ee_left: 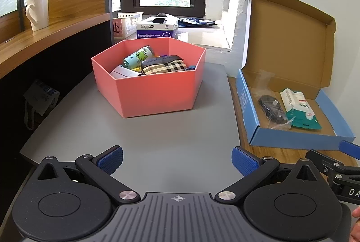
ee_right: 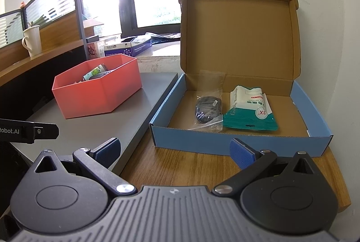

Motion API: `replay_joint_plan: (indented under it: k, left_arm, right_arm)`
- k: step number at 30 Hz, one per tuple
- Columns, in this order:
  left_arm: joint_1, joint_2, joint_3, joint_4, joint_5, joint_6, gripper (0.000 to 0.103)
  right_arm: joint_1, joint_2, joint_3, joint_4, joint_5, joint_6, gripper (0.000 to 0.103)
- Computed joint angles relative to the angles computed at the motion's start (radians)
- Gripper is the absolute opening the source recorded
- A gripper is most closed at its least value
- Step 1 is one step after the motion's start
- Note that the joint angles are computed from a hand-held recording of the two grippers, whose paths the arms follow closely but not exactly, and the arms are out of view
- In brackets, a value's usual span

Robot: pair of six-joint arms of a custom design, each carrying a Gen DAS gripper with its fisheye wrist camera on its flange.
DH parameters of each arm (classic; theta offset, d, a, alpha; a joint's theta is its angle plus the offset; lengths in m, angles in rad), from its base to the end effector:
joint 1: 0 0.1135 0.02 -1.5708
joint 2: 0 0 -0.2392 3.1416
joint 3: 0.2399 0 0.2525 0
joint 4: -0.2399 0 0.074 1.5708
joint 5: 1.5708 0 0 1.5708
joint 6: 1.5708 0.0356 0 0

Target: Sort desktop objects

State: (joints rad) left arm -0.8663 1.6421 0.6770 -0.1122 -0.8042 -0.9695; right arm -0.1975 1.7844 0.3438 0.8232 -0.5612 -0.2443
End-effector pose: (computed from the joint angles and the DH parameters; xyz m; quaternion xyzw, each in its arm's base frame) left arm 0.1962 -0.1912 0.0977 -0.1415 0.8863 0.0520 0.4380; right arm 0.2459 -0.0299 0.0516 -0.1470 0.8506 0.1435 0.4841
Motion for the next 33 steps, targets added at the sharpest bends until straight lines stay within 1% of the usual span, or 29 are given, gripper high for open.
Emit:
replay_joint_plan:
  k: [16, 28, 33]
  left_arm:
    - [0.019, -0.013, -0.017, 0.018, 0.010, 0.016, 0.103]
    - [0.057, -0.017, -0.052, 0.075, 0.020, 0.053, 0.103]
    - [0.084, -0.034, -0.080, 0.112, 0.016, 0.093, 0.103]
  right_arm:
    - [0.008, 0.012, 0.020, -0.018, -0.007, -0.009, 0.103]
    - [0.020, 0.028, 0.054, -0.049, 0.000, -0.006, 0.103]
    - [0.038, 0.008, 0.086, -0.101, -0.008, -0.025, 0.103]
